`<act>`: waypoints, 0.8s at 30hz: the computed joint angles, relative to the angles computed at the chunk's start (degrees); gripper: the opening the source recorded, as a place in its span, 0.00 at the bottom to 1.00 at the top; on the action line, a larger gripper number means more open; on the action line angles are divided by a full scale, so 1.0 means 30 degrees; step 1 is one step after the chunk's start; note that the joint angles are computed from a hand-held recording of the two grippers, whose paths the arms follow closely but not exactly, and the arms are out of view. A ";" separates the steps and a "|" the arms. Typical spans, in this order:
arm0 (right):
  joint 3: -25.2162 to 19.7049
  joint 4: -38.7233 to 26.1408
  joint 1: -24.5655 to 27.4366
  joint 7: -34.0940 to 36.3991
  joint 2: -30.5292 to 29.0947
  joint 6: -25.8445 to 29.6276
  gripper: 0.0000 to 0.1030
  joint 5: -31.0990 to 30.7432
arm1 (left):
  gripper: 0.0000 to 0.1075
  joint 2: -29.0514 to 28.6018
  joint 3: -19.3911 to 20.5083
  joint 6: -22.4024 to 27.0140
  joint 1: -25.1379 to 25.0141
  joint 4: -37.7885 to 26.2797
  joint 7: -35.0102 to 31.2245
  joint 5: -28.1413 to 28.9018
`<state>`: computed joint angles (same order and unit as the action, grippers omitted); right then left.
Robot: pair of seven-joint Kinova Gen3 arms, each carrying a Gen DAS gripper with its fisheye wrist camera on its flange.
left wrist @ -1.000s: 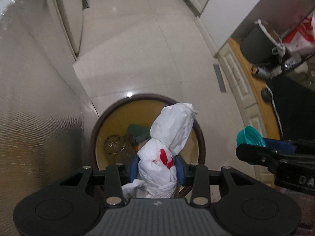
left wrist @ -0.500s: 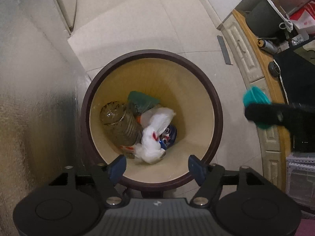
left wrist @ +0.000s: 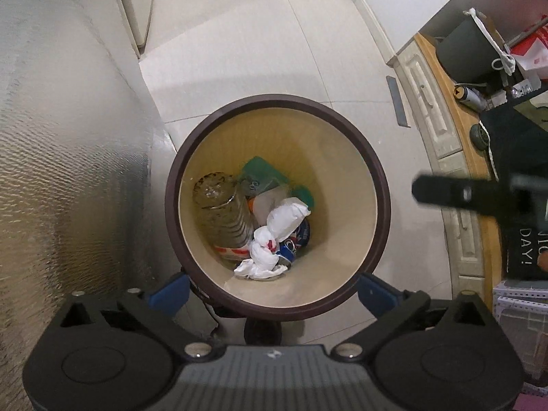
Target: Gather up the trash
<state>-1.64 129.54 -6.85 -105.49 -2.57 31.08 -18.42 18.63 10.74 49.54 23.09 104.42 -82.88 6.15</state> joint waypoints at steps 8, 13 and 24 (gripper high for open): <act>0.0043 0.0477 -0.0052 -0.0043 -0.1249 0.1158 0.86 0.0115 | 0.96 -0.0792 -0.0015 0.0129 0.0166 0.0121 0.0338 -0.0251; 0.0059 0.0344 -0.0118 -0.0316 -0.2168 0.1651 0.96 0.0638 | 0.96 -0.1385 -0.0016 0.0345 0.0155 0.0132 0.0593 -0.0357; -0.0319 -0.0305 -0.0466 -0.0808 -0.3358 0.2707 1.00 0.1582 | 0.96 -0.2717 -0.0075 0.1269 -0.0238 0.0004 0.0829 -0.0470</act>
<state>-2.59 128.63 -8.24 -107.92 -12.64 39.20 -13.68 10.48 10.51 53.35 22.37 104.43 -80.39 4.74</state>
